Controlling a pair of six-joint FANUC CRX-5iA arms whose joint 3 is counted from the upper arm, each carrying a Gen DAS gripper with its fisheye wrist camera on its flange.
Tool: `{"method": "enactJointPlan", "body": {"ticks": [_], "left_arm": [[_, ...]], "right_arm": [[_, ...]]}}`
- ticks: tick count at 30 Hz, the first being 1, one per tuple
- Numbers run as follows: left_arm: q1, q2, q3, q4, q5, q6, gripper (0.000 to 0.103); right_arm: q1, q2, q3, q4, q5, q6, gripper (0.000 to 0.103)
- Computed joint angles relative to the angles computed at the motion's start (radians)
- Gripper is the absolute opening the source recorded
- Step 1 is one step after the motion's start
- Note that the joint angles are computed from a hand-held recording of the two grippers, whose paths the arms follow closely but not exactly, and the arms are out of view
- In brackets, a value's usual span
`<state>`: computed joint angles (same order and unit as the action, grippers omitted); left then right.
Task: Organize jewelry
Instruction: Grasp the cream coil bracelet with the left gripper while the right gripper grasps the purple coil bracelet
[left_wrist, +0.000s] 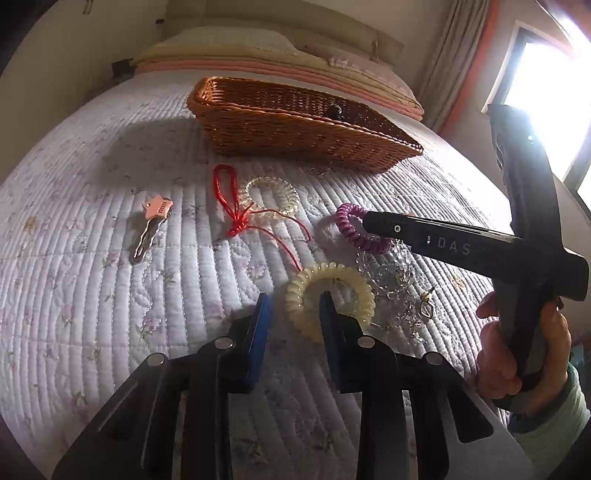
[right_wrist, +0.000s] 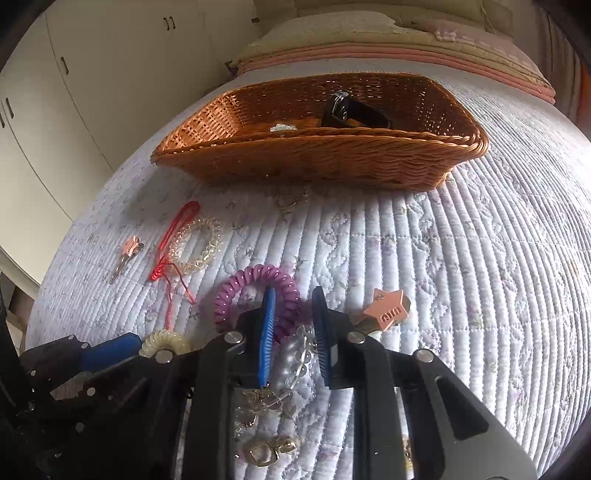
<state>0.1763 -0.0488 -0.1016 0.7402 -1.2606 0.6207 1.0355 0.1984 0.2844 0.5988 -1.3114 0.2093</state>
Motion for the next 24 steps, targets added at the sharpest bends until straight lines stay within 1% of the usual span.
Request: {"method": "enactJointPlan", "body": {"ticks": [2, 4, 7, 11, 16, 20, 22, 24], "left_arm": [[-0.001, -0.009, -0.008, -0.009, 0.014, 0.001, 0.023], [-0.003, -0.018, -0.017, -0.015, 0.027, -0.003, 0.021], [-0.010, -0.025, -0.020, -0.023, 0.048, 0.001, 0.016], [-0.007, -0.028, -0.030, -0.009, 0.052, -0.004, 0.010], [0.005, -0.027, -0.044, 0.024, 0.045, -0.018, 0.009], [0.018, -0.035, -0.062, 0.052, 0.045, -0.033, 0.008], [0.024, -0.040, -0.072, 0.069, 0.046, -0.042, 0.008], [0.027, -0.039, -0.073, 0.072, 0.045, -0.040, 0.008]], "right_arm": [[0.008, 0.005, 0.007, 0.007, -0.017, 0.002, 0.018], [0.012, 0.011, 0.004, 0.019, -0.020, 0.009, 0.011], [0.021, 0.025, 0.006, 0.050, -0.023, 0.024, 0.010], [0.029, 0.018, -0.015, 0.077, -0.011, 0.018, 0.010], [0.030, -0.029, -0.082, 0.099, 0.048, -0.026, 0.010], [0.050, -0.092, -0.181, 0.176, 0.127, -0.094, 0.010], [0.058, -0.106, -0.205, 0.203, 0.139, -0.111, 0.010], [0.061, -0.098, -0.193, 0.200, 0.126, -0.106, 0.010]]}}
